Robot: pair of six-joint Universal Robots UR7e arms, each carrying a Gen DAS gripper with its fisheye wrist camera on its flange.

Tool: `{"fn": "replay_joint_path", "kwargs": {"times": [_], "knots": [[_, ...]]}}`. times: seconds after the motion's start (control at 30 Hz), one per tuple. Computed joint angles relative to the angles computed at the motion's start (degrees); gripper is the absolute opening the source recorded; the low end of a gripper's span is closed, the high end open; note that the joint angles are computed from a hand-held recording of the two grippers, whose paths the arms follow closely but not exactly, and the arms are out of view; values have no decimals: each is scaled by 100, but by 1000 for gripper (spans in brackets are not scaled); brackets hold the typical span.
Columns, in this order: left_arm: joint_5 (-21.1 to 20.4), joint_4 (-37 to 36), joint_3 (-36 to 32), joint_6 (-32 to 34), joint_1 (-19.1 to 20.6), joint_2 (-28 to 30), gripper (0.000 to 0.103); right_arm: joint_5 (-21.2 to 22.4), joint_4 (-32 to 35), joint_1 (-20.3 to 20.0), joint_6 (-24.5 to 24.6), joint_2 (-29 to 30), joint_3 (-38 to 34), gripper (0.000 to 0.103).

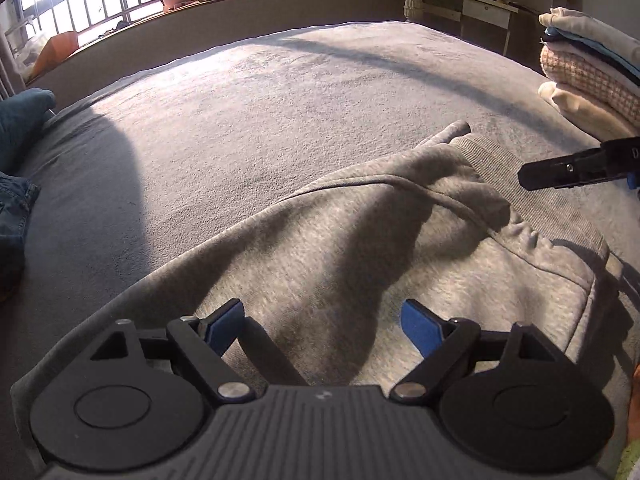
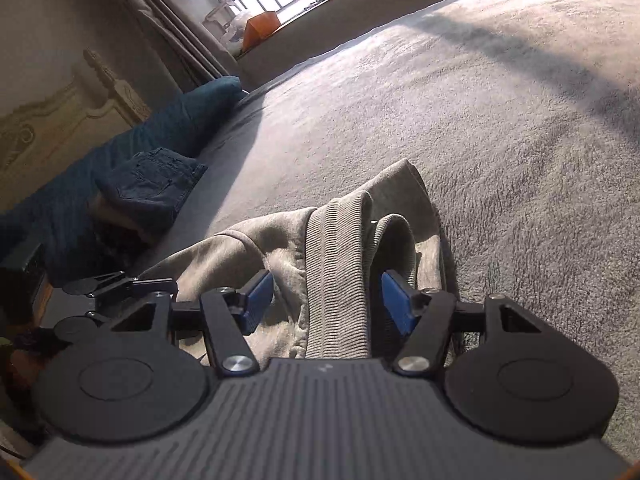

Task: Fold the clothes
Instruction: 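Grasp the ribbed hem of the grey sweatshirt with the right gripper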

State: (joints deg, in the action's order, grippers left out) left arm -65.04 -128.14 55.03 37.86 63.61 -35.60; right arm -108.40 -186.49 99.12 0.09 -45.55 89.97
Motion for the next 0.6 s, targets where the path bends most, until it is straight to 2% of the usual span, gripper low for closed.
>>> {"fn": "replay_joint_path", "kwargs": {"times": [0.1, 0.13, 0.2, 0.23, 0.27, 0.37, 0.47, 0.6], "knots": [[55, -6, 77, -105, 0, -33, 87, 179, 278, -97, 246, -1, -64, 57], [66, 14, 83, -177, 3, -42, 87, 284, 344, -145, 339, 8, -86, 52], [30, 29, 96, -316, 19, -69, 87, 536, 351, -239, 509, 47, -112, 41], [13, 35, 103, -381, 27, -82, 87, 663, 345, -284, 593, 69, -126, 28], [8, 25, 112, -409, 29, -93, 87, 741, 293, -315, 681, 93, -126, 21], [-8, -5, 140, -491, 37, -127, 87, 780, -81, -312, 771, 137, -23, 16], [-52, -10, 139, -589, 44, -149, 87, 737, -380, -269, 726, 142, 83, 15], [-77, 16, 114, -647, 40, -147, 87, 733, -460, -248, 643, 98, 142, 14]]}}
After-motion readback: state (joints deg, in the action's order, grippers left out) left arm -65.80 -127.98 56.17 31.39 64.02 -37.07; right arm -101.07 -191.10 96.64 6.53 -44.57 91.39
